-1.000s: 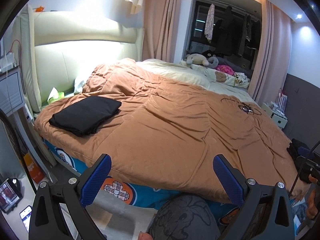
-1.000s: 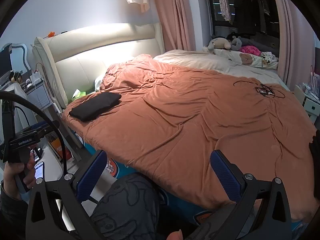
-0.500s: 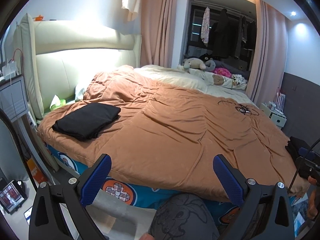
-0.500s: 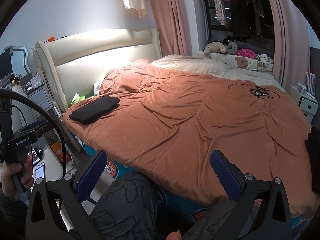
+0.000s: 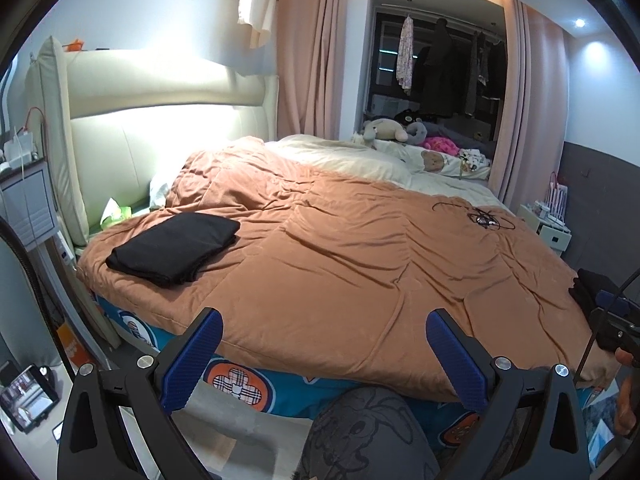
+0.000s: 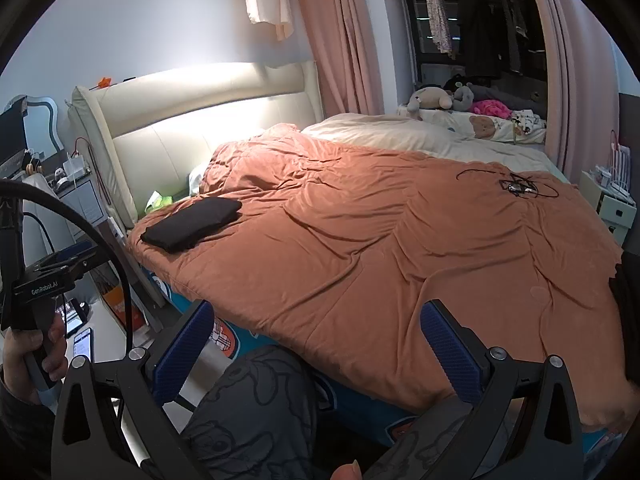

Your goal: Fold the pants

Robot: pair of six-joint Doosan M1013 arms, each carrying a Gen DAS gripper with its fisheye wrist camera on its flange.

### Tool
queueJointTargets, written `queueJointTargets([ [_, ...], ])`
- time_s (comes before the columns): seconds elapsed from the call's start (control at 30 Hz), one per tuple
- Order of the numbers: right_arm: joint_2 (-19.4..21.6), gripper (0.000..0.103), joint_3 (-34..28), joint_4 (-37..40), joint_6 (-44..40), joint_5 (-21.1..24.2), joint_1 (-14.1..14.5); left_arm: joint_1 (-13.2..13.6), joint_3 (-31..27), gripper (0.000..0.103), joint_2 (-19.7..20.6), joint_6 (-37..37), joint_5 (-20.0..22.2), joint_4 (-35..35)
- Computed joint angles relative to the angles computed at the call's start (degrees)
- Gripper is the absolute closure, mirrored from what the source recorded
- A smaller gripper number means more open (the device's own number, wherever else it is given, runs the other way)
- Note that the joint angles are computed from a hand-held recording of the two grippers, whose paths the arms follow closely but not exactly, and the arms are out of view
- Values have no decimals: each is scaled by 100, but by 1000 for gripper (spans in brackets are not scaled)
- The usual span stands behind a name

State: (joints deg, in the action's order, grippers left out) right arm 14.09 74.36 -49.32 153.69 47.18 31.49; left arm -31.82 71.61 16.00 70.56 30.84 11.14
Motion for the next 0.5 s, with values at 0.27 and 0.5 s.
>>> queueJointTargets([
  [0.27, -3, 0, 14, 4, 23, 6, 1, -17, 21, 0, -13, -15, -11, 25],
  [0.5, -6, 0, 22, -28, 102, 48, 32, -29, 15, 1, -12, -10, -1, 32],
])
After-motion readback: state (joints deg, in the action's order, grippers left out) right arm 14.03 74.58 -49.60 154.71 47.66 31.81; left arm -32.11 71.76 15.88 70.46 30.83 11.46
